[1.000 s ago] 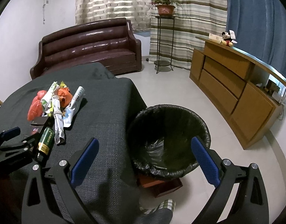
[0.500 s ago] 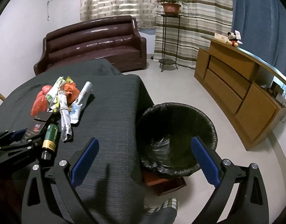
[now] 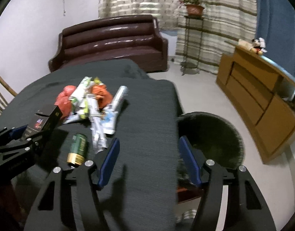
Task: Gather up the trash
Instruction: 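Grasp the string-tied white paper bundle with the right gripper while the left holds the box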
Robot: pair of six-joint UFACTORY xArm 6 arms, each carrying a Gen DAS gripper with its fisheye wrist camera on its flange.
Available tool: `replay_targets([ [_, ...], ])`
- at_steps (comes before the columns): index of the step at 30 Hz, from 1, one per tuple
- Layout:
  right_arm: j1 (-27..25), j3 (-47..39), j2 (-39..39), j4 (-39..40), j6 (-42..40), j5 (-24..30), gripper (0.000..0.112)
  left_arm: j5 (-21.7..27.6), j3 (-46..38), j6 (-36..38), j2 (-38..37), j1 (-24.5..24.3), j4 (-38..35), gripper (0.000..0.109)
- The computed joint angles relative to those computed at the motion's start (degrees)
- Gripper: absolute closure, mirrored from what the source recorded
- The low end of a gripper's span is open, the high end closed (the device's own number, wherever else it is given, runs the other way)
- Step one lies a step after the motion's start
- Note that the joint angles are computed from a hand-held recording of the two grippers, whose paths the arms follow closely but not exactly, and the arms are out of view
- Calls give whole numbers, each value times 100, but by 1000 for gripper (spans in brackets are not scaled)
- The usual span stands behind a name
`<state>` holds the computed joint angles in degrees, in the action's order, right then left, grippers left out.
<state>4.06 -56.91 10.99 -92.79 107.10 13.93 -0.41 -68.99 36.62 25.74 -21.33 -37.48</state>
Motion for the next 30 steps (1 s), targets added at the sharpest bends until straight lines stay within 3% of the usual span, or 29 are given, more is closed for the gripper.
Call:
replay_targets([
  [4, 93, -398, 315, -60, -63, -182, 59, -176, 46, -433, 22, 176, 487, 55],
  [5, 101, -499, 402, 7, -164, -262, 63, -208, 60, -756, 36, 242, 842, 55],
  [10, 177, -945, 825, 627, -949, -554, 75, -152, -60, -1173, 154, 502, 1271, 55],
  [16, 305, -1171, 1194, 2099, -2533, -614, 81, 9, -262, -808, 289, 643, 889, 55],
  [20, 380, -1208, 1319, 2947, -3356, -581, 92, 124, -391, -610, 367, 689, 666, 55],
  [30, 376, -1101, 1114, 2162, -2499, -561, 94, 191, -468, 230, 359, 603, -257, 55],
])
